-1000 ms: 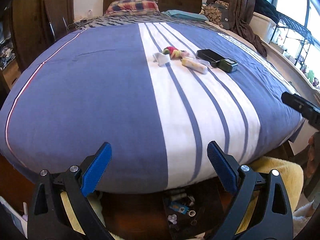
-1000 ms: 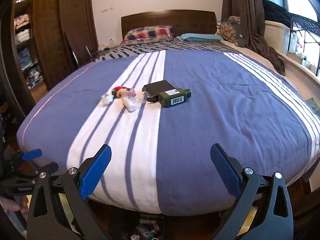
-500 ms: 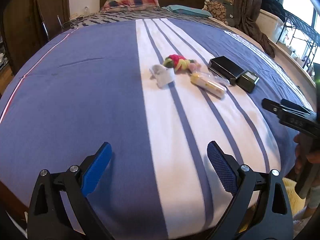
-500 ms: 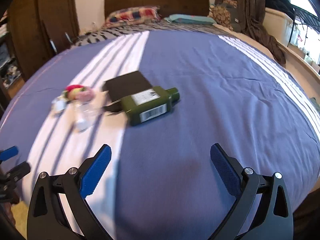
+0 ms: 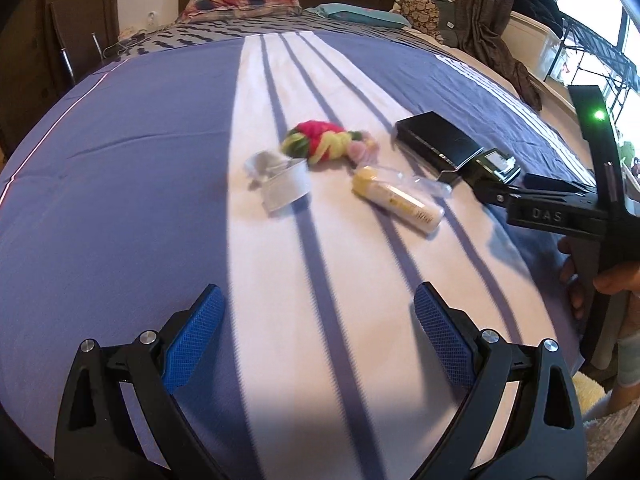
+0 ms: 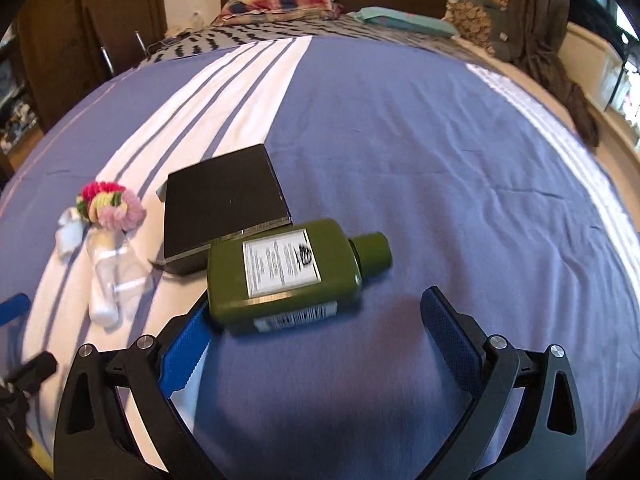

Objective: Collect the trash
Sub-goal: 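Grasp the green Origins bottle with the right gripper while the left grasps the white yellow-capped tube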

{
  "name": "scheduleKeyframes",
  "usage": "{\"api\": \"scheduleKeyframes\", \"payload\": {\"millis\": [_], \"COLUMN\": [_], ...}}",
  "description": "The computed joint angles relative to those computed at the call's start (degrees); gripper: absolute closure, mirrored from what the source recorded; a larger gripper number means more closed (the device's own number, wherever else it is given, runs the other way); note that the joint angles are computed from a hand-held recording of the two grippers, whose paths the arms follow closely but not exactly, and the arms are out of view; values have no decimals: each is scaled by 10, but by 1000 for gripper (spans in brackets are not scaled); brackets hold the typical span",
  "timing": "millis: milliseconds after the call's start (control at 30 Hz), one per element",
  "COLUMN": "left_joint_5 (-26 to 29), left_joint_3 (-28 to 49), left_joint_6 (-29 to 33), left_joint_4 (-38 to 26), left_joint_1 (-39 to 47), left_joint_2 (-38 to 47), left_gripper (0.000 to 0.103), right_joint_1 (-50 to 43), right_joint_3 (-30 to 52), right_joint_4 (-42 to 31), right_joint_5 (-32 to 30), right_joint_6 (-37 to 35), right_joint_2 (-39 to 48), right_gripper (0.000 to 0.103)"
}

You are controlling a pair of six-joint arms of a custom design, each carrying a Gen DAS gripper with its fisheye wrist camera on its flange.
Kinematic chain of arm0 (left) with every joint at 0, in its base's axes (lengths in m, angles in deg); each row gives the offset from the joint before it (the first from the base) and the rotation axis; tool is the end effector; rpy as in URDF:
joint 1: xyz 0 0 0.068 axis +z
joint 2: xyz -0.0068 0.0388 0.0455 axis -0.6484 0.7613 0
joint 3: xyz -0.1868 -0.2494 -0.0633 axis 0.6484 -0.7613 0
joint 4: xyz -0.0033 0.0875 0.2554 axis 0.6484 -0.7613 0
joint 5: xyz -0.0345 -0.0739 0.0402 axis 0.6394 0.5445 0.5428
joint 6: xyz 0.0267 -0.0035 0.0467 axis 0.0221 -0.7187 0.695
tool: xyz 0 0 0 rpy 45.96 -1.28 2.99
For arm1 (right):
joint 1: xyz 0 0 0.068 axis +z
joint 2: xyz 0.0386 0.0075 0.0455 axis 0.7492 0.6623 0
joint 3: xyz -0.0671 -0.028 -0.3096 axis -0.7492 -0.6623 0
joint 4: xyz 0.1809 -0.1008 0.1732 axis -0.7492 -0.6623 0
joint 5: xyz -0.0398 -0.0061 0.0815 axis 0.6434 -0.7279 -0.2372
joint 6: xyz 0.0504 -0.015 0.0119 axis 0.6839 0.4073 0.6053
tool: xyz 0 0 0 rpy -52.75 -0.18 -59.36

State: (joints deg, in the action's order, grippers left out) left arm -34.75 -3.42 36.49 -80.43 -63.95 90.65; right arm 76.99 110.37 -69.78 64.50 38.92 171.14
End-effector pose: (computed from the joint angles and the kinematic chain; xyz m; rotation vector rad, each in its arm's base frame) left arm 0.2560 -0.1110 0.2600 0.2723 2.4728 -0.2429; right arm 0.2723 0.1385 0.2489 -0.0627 2.4839 0.0797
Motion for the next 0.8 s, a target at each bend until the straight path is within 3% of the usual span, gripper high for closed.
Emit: {"api": "scheduleKeyframes", "payload": {"millis": [233,333,367,467,533,733,800], "left_joint_5": [-3,0,-1,-7,-31,-34,-43], "left_joint_3": [39,61,67,90,103,134,141], "left_joint_6": [-15,-27,-31,-39,-39,-52,-50], "left_joint_4": [7,11,11,8,5,1,-4], "left_joint_1": [-38,-49,-54,-63,-72,-65,-67], "left_joint_2": [46,69,75,104,123,151,157], "left_gripper": [13,13,15,31,35,36,41], "right_joint_1": [-11,-23,-26,-31,-32,-23,-18], "right_joint_3": [13,13,8,-1,-9,-35,-46], "right_joint_4": [19,34,39,46,50,54,56], "right_joint_5": [-20,-41,-48,-49,-47,-39,-37], "right_joint_6": [-23,-37,-40,-39,-36,-29,-24], "right_joint_2": [19,19,14,4,-6,-34,-46], "right_gripper": [3,9,17,17,17,17,17]}}
